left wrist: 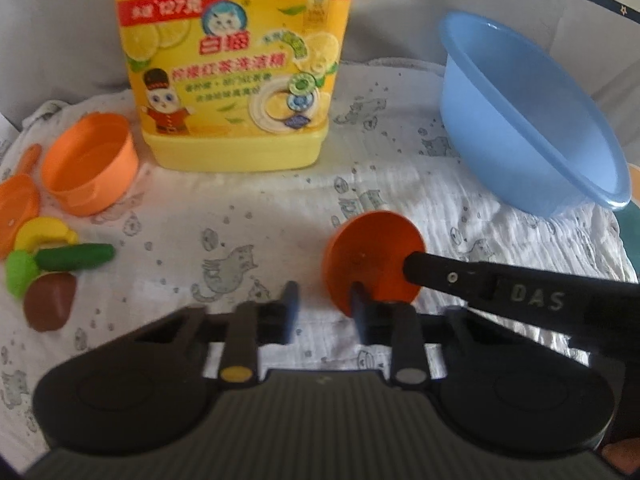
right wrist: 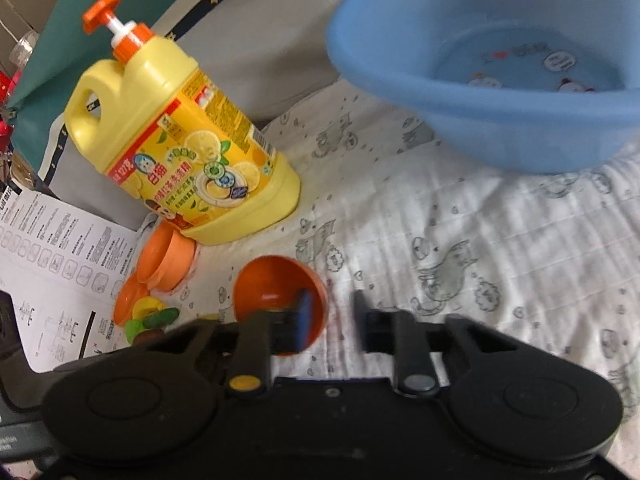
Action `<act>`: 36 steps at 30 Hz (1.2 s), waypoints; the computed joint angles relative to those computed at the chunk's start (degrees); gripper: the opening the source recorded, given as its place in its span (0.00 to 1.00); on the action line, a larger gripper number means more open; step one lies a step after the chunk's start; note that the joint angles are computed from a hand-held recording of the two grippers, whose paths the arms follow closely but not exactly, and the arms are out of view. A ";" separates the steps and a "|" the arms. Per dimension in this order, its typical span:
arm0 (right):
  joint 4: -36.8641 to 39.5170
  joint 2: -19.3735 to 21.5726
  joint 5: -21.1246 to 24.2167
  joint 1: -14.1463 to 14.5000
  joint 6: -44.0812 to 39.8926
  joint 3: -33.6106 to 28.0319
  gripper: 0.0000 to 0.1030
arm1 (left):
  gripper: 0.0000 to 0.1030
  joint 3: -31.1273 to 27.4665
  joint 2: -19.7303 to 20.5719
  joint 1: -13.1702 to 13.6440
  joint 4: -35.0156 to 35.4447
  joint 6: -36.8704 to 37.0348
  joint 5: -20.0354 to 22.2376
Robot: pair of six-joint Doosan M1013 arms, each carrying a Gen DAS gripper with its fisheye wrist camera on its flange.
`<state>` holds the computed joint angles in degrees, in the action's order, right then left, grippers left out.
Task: Organize plates and bowls
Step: 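Move both tools to the orange round bowl and close on its rim, then lift the orange bowl with both tools and carry it over the nested bowls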
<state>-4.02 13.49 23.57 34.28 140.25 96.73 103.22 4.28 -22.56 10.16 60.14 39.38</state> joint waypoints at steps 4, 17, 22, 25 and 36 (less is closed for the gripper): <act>-0.80 0.30 0.03 0.56 0.58 -0.30 0.06 | 0.12 0.10 -0.04 -0.49 1.25 0.11 0.16; -4.03 -4.19 2.95 3.50 5.10 0.87 0.06 | 0.12 1.54 -5.32 -1.99 0.57 1.74 3.11; -6.82 -6.96 5.13 6.11 7.77 2.09 0.06 | 0.13 3.30 -9.03 -3.91 0.91 0.31 5.40; -8.56 -8.70 6.57 8.06 9.97 3.09 0.06 | 0.13 4.73 -11.57 -5.41 1.18 -1.24 6.74; -14.17 -14.08 11.29 15.34 18.08 6.77 0.06 | 0.13 10.13 -20.52 -12.71 4.57 -9.32 10.99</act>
